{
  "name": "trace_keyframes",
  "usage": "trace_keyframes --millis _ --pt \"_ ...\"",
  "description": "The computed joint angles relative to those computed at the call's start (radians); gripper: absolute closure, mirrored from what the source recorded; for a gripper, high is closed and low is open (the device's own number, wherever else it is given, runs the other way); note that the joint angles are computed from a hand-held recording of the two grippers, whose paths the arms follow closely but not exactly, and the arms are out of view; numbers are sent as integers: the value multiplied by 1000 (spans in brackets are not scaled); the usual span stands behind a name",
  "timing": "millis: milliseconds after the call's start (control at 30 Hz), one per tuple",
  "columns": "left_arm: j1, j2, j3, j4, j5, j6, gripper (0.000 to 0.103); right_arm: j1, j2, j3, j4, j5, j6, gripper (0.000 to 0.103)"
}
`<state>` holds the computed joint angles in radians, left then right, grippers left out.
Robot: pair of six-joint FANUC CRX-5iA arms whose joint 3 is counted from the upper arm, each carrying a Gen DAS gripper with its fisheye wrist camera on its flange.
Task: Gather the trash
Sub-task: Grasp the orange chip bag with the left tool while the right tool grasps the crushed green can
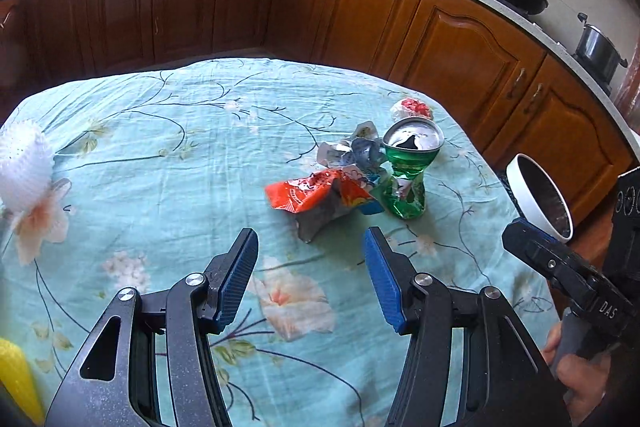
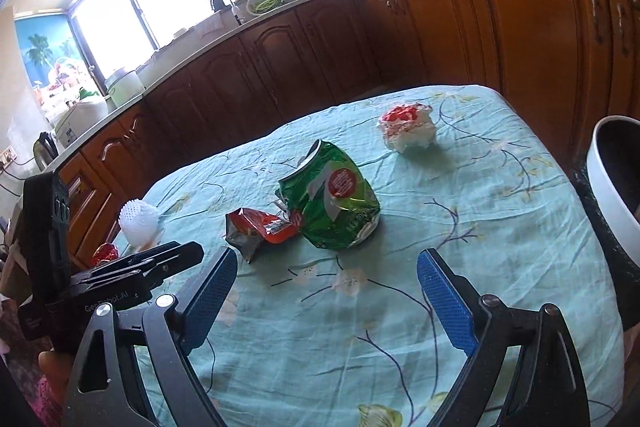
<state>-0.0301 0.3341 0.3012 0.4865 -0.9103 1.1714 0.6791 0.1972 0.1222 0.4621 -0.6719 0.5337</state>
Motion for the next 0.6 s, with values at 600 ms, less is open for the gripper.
trace_keyframes --millis 600 --pt "4 116 166 -67 -82 -98 48 -9 245 274 20 -212 179 13"
